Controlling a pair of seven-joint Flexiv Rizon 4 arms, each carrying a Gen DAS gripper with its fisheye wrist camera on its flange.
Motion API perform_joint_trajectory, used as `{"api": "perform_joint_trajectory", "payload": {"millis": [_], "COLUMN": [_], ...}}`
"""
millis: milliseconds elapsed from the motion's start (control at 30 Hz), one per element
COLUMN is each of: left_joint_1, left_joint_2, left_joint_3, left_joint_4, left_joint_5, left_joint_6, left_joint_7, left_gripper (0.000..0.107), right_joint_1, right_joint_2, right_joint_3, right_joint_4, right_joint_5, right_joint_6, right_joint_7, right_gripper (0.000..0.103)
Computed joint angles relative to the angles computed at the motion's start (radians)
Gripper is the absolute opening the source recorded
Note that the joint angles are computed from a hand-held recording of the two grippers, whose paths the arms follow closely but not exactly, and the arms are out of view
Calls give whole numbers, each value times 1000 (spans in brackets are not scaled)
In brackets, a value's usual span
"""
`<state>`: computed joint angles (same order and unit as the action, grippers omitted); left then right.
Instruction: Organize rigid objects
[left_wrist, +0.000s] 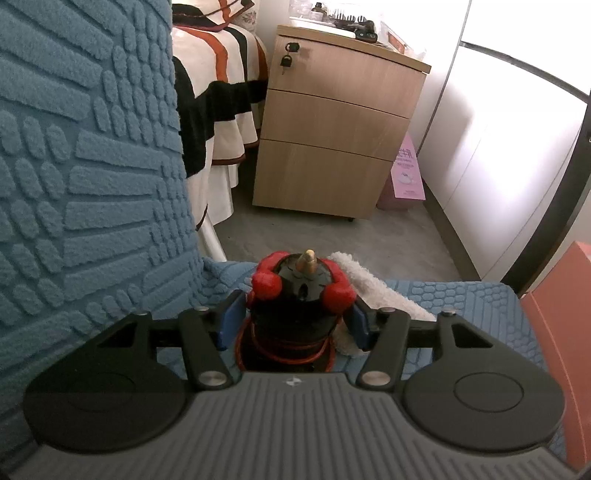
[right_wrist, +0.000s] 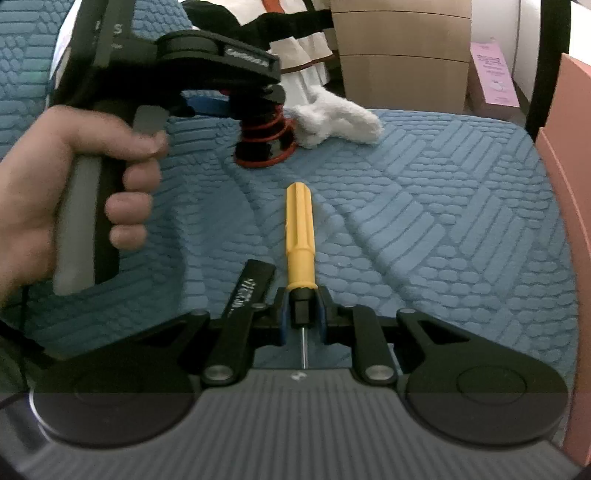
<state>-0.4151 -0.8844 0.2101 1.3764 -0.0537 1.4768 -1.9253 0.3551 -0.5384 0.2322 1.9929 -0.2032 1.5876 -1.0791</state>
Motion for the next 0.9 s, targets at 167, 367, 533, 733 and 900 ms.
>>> {"api": "perform_joint_trajectory", "payload": {"millis": [167,367,533,733,900], "left_joint_1": [-3,-15,-16,-28,-75], "left_joint_2": [20,63,113,180,225], "left_joint_3": [-4,-4,-19,-46,-35], "left_joint_4": [10,59,122,214,283], "left_joint_5": [12,20,26,25,0], "left_joint_6": [-17,-15,3,41,82], "left_joint_7": [7,-11,-17,-16,-62], "left_gripper": [63,63,63,63,63], "right_joint_1": [42,114,156,165,174], "right_joint_2": [20,48,72,104,133], "right_joint_3": [-67,-172,-238,-267,-293], "right_joint_4": [24,73,111,149,189], "right_joint_5": [-11,-36,-50,-70,-86], "right_joint_6": [6,35,49,45,47], "right_joint_7": [28,72,115,142,163], "right_gripper": [18,18,18,18,18]}}
